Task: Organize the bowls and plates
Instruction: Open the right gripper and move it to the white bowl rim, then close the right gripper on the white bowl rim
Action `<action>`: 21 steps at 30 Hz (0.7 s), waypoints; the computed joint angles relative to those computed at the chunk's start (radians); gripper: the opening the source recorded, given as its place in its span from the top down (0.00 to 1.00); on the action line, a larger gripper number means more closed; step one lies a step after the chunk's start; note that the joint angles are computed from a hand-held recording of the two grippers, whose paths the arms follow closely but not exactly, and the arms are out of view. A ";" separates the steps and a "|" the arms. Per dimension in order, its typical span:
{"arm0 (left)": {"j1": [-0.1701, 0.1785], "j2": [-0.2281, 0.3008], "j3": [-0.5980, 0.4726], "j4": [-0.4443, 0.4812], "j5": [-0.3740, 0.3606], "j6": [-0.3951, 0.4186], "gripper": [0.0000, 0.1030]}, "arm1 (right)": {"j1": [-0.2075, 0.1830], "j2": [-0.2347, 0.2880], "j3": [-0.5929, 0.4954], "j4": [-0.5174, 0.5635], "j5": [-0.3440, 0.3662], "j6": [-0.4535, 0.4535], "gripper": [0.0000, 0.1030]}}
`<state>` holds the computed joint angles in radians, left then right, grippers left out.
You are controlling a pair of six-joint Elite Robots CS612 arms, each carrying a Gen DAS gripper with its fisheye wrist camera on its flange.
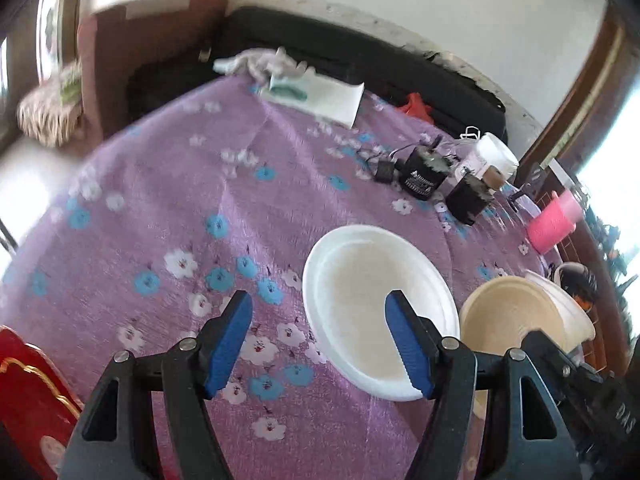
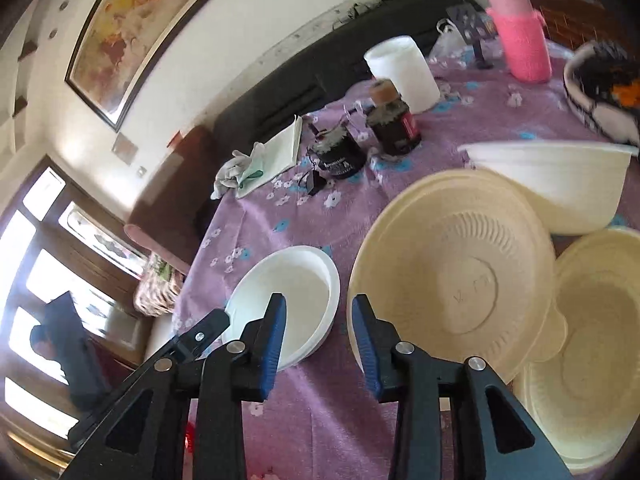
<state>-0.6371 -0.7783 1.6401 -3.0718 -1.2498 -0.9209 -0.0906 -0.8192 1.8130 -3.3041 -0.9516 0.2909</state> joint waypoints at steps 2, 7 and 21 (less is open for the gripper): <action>0.008 0.009 -0.005 -0.002 -0.019 -0.020 0.34 | -0.001 0.001 -0.002 0.020 0.014 0.002 0.63; 0.019 0.033 -0.013 -0.030 -0.073 -0.033 0.43 | 0.014 -0.001 -0.001 0.029 -0.018 -0.013 0.62; 0.007 0.003 0.020 -0.021 -0.081 0.030 0.93 | 0.027 0.002 -0.004 0.070 -0.054 -0.040 0.62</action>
